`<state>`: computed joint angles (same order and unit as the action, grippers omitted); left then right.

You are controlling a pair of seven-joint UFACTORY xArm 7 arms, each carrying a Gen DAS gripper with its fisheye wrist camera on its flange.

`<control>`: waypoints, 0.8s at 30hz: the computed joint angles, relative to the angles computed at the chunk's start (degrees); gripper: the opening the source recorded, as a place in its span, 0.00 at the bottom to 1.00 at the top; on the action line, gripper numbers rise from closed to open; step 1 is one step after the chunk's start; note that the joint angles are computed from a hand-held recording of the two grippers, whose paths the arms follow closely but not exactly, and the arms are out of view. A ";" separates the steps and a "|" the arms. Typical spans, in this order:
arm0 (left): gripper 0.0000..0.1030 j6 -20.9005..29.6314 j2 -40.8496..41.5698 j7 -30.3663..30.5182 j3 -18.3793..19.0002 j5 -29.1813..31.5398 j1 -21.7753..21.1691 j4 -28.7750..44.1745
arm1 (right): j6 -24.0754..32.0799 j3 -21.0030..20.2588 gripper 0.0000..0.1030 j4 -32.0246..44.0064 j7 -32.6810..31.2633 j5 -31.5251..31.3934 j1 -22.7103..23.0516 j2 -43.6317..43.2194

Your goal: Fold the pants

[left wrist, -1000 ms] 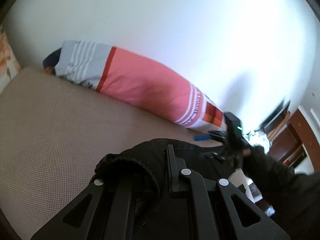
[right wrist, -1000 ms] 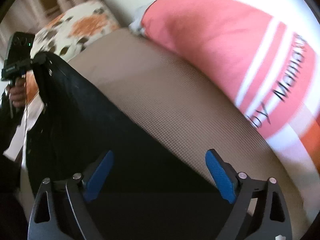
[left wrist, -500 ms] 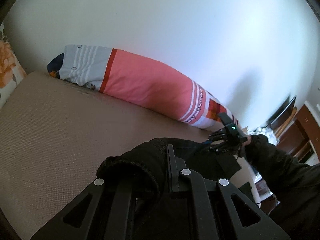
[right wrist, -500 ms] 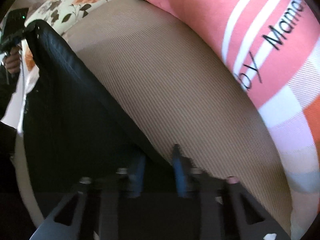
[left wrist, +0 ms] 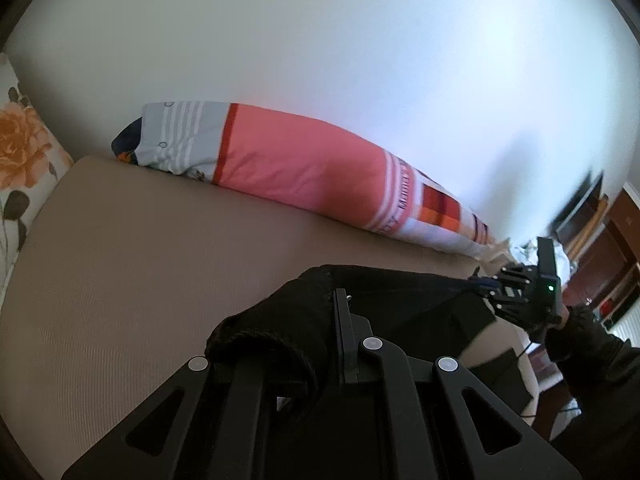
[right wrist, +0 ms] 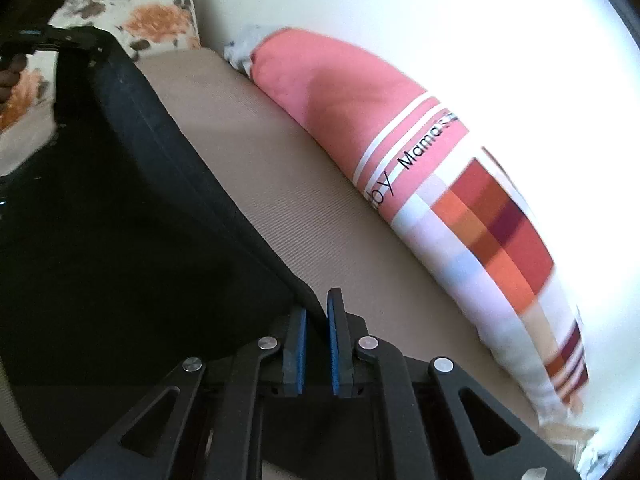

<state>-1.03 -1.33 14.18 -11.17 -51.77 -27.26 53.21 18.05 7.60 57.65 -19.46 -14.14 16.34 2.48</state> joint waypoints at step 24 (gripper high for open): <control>0.25 14.72 -22.55 -33.14 -8.33 25.25 -3.65 -29.33 | 7.68 1.78 0.07 -30.97 -0.74 18.50 6.71 -21.26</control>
<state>13.69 -23.88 -18.96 -19.50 -26.52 -30.90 23.88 25.73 9.38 26.67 -20.20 4.36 23.04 -18.78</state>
